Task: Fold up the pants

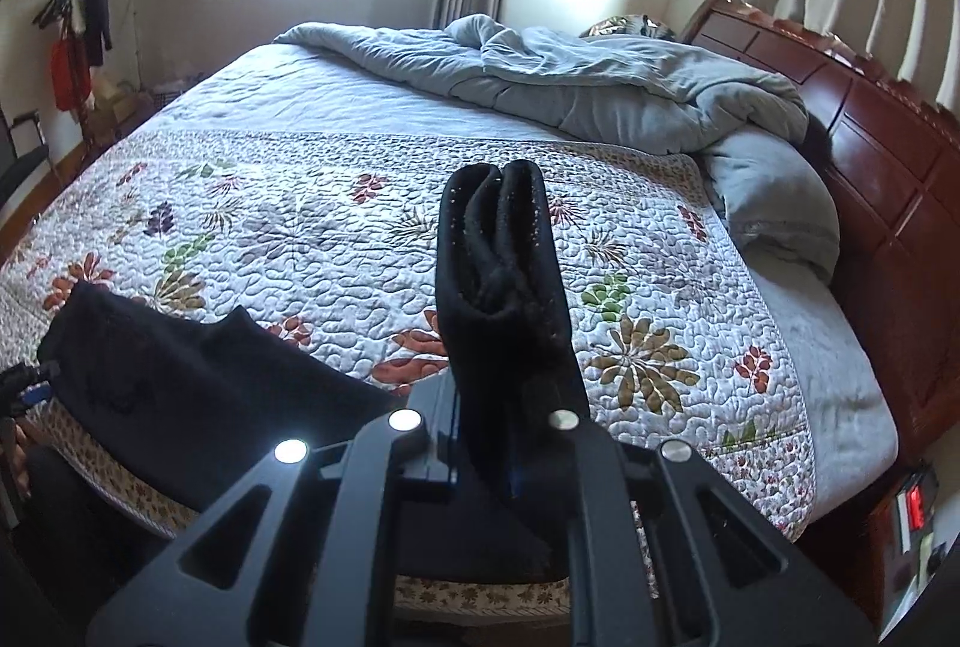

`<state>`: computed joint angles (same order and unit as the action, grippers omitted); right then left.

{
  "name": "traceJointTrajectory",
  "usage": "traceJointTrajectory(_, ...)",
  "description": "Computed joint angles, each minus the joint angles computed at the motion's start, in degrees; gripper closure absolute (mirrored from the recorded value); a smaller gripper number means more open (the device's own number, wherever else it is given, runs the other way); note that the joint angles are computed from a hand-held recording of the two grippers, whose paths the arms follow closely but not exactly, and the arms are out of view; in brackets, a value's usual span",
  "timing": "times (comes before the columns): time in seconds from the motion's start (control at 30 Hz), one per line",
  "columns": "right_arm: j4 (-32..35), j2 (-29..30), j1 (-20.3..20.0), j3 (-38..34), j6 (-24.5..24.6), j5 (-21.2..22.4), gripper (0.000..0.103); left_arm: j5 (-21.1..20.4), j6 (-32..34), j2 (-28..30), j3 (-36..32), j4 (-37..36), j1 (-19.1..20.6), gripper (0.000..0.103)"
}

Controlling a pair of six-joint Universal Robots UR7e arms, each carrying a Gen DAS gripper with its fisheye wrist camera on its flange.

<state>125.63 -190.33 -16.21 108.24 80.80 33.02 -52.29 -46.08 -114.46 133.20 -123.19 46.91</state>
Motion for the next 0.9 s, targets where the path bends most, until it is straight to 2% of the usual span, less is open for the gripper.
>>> traceJointTrajectory(0.5,0.61,-4.75,0.14,0.07,-2.84,-1.56,0.093,0.44,-0.40,2.07,-0.28,-0.05,0.13,0.019)
traceJointTrajectory(0.9,2.88,-9.02,-0.28,2.13,-10.56,-4.99,0.094,0.21,0.66,8.24,-1.75,-4.42,2.05,0.019)
